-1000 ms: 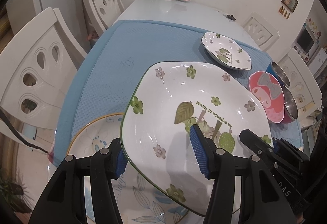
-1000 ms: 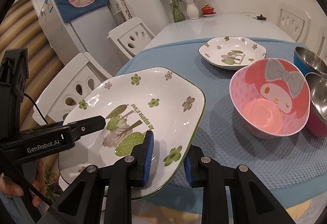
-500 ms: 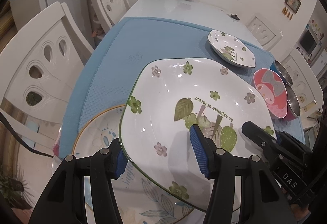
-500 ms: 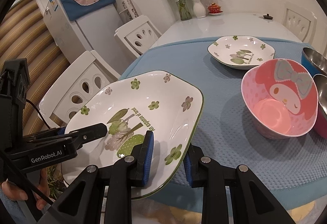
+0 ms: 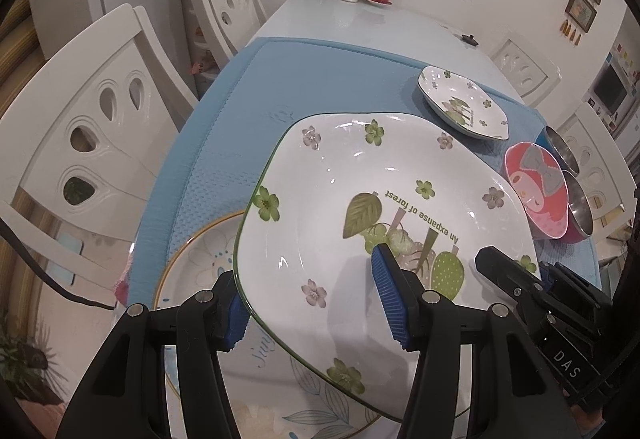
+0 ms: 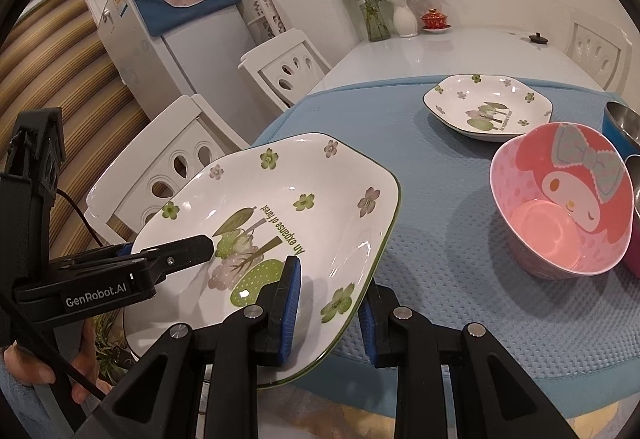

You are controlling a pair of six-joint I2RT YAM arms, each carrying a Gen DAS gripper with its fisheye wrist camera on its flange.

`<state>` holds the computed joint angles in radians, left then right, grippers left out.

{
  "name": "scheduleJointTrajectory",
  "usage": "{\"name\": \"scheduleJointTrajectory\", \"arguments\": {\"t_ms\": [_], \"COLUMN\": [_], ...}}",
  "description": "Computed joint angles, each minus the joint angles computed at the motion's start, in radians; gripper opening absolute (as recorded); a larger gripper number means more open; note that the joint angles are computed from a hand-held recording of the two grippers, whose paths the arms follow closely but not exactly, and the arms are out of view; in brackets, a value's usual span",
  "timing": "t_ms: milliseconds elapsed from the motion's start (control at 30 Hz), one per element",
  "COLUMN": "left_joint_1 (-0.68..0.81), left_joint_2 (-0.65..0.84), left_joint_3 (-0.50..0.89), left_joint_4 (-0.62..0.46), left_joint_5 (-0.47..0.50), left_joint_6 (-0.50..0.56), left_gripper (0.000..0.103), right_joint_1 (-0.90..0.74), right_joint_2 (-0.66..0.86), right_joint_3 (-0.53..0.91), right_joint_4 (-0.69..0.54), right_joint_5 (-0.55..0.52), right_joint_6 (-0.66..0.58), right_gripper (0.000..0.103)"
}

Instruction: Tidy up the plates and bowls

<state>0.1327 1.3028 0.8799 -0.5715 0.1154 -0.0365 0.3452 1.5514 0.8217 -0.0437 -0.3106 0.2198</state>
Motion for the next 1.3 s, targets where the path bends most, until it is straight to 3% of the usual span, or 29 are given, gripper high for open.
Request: {"name": "scheduleJointTrajectory", "arguments": {"t_ms": [500,600,1300], "left_joint_1": [0.056,0.095,0.204], "left_joint_2": [-0.034,-0.053,-0.124], "left_joint_3": [-0.016,-0.026,-0.106], "left_joint_4": [-0.008,-0.015,-0.039], "left_joint_5": [0.01,0.031,0.087], "left_joint_6": [-0.005,0.011,0.038], "left_gripper": [0.052,0.052,0.052], "right_joint_1": [0.025,0.046,0.137], "right_joint_2": [0.02,0.017,-0.014], "right_joint_3": [0.019,0.019,0.006], "right_joint_4": [-0.005,0.006,0.0], "right_joint_5": [-0.009,0.014,0.08], "right_joint_6": [-0.032,-0.043,-0.086], "right_gripper": [0.025,0.019,0.018]}}
